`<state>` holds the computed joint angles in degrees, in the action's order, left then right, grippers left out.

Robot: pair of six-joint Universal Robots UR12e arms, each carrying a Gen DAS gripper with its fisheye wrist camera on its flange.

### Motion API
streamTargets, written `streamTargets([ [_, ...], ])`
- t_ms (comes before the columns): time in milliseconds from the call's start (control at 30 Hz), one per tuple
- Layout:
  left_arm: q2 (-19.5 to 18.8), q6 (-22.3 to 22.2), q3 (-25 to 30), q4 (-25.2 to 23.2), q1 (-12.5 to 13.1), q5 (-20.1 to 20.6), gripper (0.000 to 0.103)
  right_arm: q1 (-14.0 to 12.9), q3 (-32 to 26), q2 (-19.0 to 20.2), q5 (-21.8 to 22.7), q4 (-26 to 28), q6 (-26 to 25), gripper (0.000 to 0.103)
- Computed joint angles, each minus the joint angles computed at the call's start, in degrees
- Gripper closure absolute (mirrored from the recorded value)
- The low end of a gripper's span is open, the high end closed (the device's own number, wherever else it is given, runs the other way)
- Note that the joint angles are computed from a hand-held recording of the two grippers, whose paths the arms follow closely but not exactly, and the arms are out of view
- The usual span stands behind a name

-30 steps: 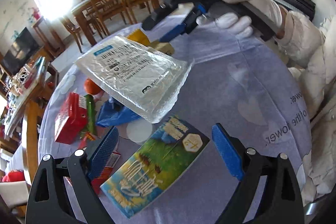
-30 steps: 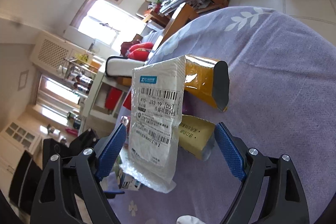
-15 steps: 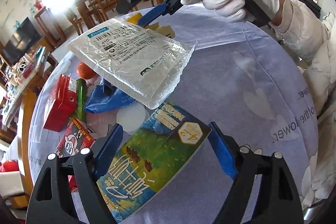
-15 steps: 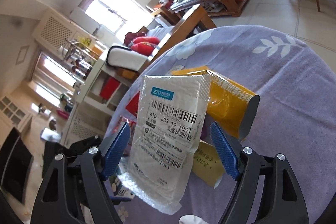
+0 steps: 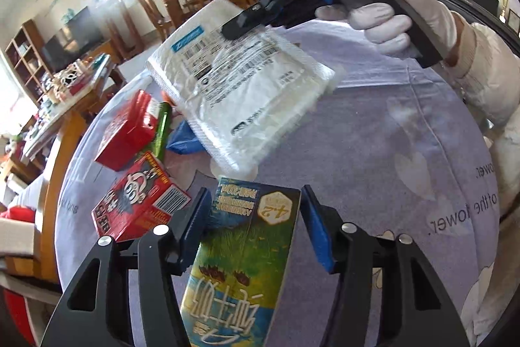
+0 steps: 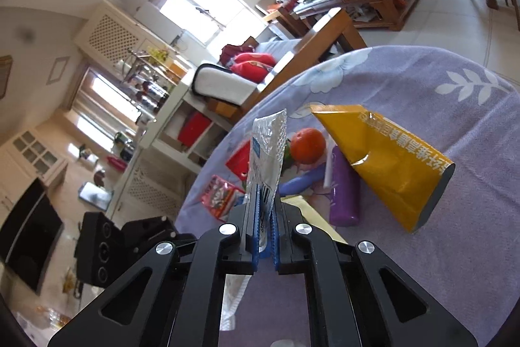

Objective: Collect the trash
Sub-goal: 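Grasp the green milk carton with the left tool while the right tool grasps the sealed plastic bag, then carry the carton and bag with both tools over the black bin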

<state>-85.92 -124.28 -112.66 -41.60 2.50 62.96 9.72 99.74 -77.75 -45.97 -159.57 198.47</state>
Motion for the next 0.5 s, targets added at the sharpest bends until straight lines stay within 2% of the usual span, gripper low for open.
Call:
streamTargets([
  [267, 1.5, -7.5, -1.4, 5.2, 1.2, -2.2, 0.051, -0.8, 1.3, -5.1, -3.0, -1.3, -2.6, 0.097],
  [500, 2.9, -12.5, -2.5, 10.7, 0.9, -4.8, 0.055, -2.2, 3.7, -11.4, -8.7, 2.2, -9.8, 0.097],
])
